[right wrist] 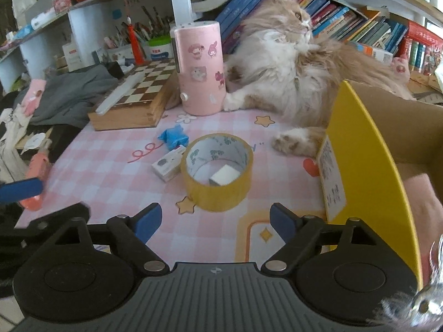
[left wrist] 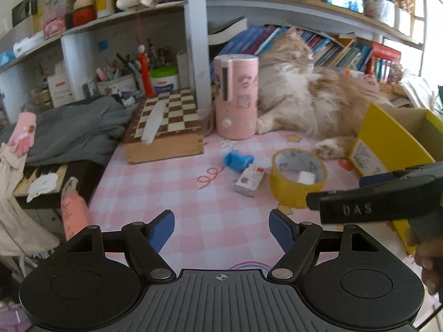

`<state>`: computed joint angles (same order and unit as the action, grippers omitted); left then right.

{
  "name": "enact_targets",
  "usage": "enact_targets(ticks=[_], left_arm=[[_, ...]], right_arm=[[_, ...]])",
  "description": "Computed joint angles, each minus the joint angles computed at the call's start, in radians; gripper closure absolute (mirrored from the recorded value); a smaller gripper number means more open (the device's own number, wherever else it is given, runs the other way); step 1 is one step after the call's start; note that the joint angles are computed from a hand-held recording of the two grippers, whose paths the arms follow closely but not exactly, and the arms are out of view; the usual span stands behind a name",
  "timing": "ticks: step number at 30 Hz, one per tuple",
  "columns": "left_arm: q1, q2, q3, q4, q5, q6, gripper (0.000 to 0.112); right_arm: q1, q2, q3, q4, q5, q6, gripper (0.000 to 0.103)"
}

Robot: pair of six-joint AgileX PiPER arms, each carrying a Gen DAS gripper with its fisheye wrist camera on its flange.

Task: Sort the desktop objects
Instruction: 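Lower the right gripper onto the yellow tape roll and grasp it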

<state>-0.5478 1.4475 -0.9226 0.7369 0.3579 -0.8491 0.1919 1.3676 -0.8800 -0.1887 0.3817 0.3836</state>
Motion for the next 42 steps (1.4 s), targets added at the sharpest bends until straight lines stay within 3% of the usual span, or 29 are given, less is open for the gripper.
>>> enact_targets(ticks=[6,10,20,30,35,42], left_arm=[[0.019,0.013,-0.021,0.014,0.046,-0.028,0.034],[0.031,0.02,-0.032,0.005,0.074,-0.029,0.034],[0.032,0.056,-0.06,-0.024,0.091,-0.004,0.034],[0.022,0.113,-0.095,-0.022,0.043,0.034,0.034],[0.017,0.173,-0.124,-0.001,0.036,0.047,0.034],[0.03,0.255,-0.178,-0.066,-0.014,0.137,0.035]], right_arm=[[-0.02,0.158,-0.105,0.0,-0.013,-0.008,0.018],[-0.004,0.246,-0.173,-0.116,0.0,0.091,0.016],[-0.021,0.37,-0.278,-0.044,0.005,-0.016,0.017],[-0.05,0.362,-0.281,0.104,-0.015,-0.199,0.022],[-0.05,0.267,-0.212,0.066,-0.095,-0.189,0.022],[-0.088,0.122,-0.163,0.226,-0.128,-0.376,0.022]])
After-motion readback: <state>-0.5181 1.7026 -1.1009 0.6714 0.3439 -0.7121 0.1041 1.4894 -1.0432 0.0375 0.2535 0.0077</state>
